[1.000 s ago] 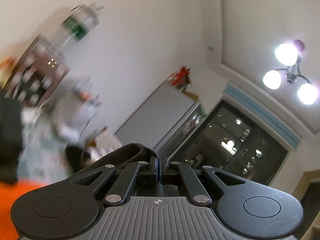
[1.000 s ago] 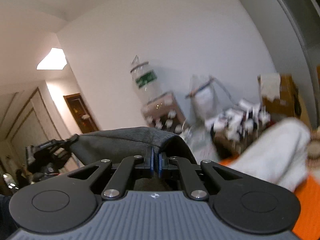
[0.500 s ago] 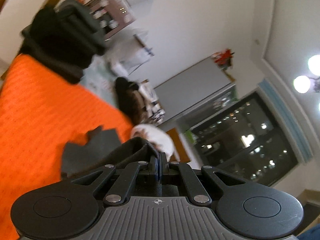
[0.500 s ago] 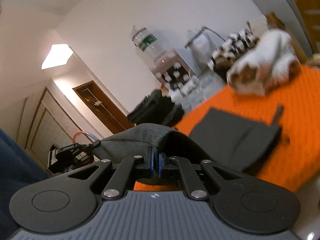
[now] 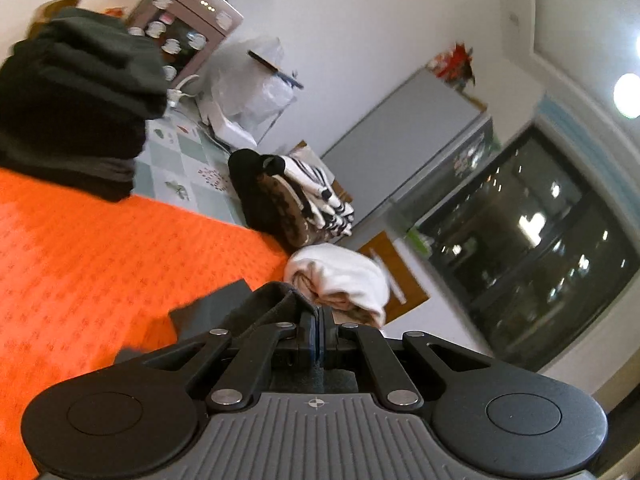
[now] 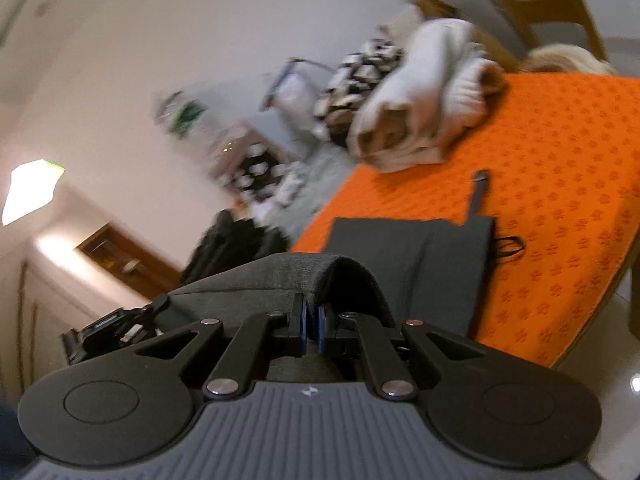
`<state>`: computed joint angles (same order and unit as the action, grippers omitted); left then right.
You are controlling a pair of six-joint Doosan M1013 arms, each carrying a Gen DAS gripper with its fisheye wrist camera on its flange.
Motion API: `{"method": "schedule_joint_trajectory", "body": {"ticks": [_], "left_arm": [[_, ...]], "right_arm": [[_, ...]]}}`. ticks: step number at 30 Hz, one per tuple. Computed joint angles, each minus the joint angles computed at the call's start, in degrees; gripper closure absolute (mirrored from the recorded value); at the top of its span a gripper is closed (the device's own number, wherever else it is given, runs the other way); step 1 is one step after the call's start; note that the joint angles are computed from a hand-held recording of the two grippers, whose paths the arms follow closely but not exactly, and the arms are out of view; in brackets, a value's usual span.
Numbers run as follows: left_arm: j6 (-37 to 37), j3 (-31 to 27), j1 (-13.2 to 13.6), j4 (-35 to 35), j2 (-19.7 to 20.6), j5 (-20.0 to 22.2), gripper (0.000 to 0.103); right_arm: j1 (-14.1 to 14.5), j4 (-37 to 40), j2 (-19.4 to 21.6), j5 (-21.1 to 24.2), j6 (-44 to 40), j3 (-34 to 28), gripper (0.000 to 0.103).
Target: Fold clothes
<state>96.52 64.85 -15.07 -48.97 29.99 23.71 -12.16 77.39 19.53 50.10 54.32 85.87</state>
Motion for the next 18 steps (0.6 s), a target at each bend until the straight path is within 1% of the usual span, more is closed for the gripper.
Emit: {"method": "schedule_joint_trajectory", "body": {"ticks": [4, 6, 9, 12, 16, 18], "left_arm": [[-8.8, -10.7, -0.3, 10.4, 6.9, 5.7, 0.099], [-13.5, -16.9, -0.5, 15.3, 10.7, 9.7, 0.099], [-19.4, -25.9, -0.8, 21.2, 16.1, 15.8, 0.099], [-24.4, -35.5, -1.1, 26.7, 21.8, 22.6, 0.099], [-27.8, -48.0, -1.6, 31.1, 28.8, 30.7, 0.099], [-28.9, -56.1, -1.8, 33.0, 33.0, 35.5, 0.099]], "right_arm": [[1.0, -6.3, 2.8, -3.6, 9.4, -3.8, 0.096], [1.4, -10.8, 4.6, -4.5, 14.9, -6.3, 0.096], [1.8, -18.3, 7.4, -3.9, 26.0, -10.2, 0.096], [1.8, -21.8, 10.2, -2.5, 34.5, -13.4, 0.096], [2.3, -27.0, 12.4, -2.0, 38.3, -16.3, 0.097], [2.6, -28.7, 13.1, -2.0, 38.6, -17.0, 0.097]]}}
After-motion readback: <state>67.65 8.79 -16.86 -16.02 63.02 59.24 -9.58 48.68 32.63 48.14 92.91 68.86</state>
